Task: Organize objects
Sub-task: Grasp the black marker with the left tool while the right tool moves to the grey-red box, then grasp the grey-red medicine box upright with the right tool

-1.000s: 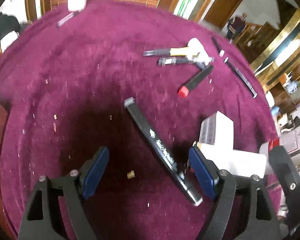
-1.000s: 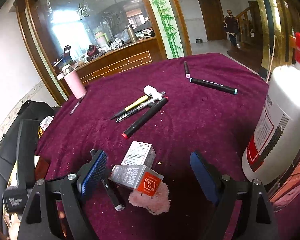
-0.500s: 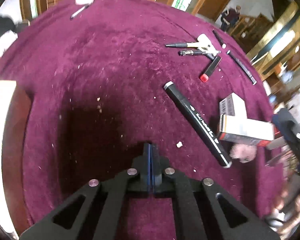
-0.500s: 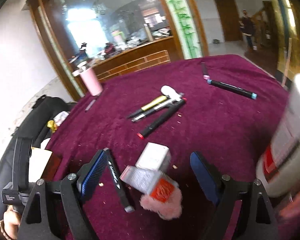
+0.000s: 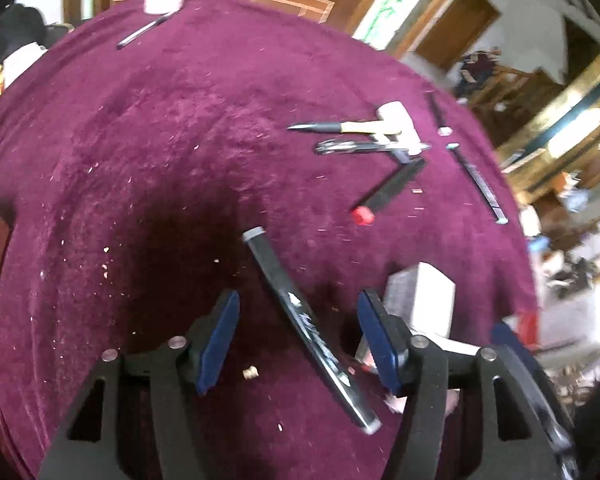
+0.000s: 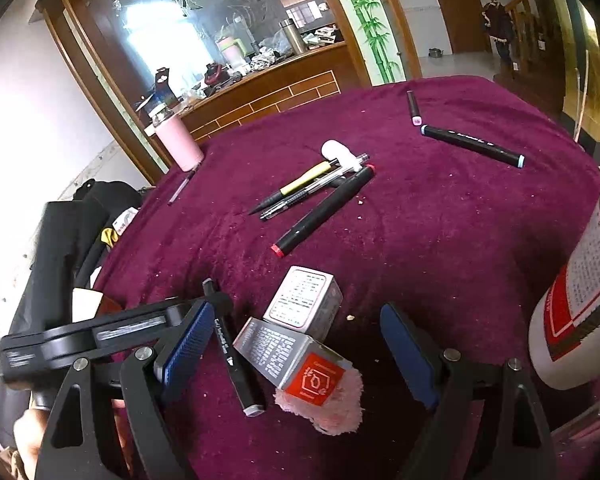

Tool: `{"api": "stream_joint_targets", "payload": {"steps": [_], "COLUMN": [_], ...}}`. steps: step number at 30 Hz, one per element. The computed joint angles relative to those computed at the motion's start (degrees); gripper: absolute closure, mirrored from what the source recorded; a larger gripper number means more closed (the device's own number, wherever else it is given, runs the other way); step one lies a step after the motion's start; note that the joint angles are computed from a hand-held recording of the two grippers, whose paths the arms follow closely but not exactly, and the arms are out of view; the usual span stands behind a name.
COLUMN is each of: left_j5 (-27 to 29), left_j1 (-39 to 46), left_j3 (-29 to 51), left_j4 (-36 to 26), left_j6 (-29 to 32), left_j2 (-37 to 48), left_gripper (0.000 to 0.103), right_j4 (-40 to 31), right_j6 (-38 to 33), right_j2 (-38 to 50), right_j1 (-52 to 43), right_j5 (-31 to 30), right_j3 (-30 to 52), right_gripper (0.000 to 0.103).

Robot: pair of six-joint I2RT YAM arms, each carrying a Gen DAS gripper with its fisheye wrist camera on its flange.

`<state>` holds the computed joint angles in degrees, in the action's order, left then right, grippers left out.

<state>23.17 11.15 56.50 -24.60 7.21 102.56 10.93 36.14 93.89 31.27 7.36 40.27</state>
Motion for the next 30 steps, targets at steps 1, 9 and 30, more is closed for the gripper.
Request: {"api": "stream_joint_targets", "payload": {"steps": [1,9,30], "left_j5": [-1.51,-7.60,1.70], "left_j1": [-0.82,0.18,25.42], "left_j3": [-1.04,-4.46,-10.96], "left_j4": [2.05,5.11,-11.92], "left_j6": [-0.64,10.45,46.97], "left_j2": [-0.41,-1.86,-9.00], "left_gripper": [0.043,0.088,0.089], "right_j4": [-0.37,-0.02,-14.68], "right_j6": [-0.13,-1.38,-11.29], "right_j2": [0.05,0.40,9.79], "right_j1": [0.10,-0.31,11.92], "right_j5": [0.11,-1.22,4.46], "right_j3": [0.18,0.22,11.19], "right_gripper": [0.014,0.014,0.066]}}
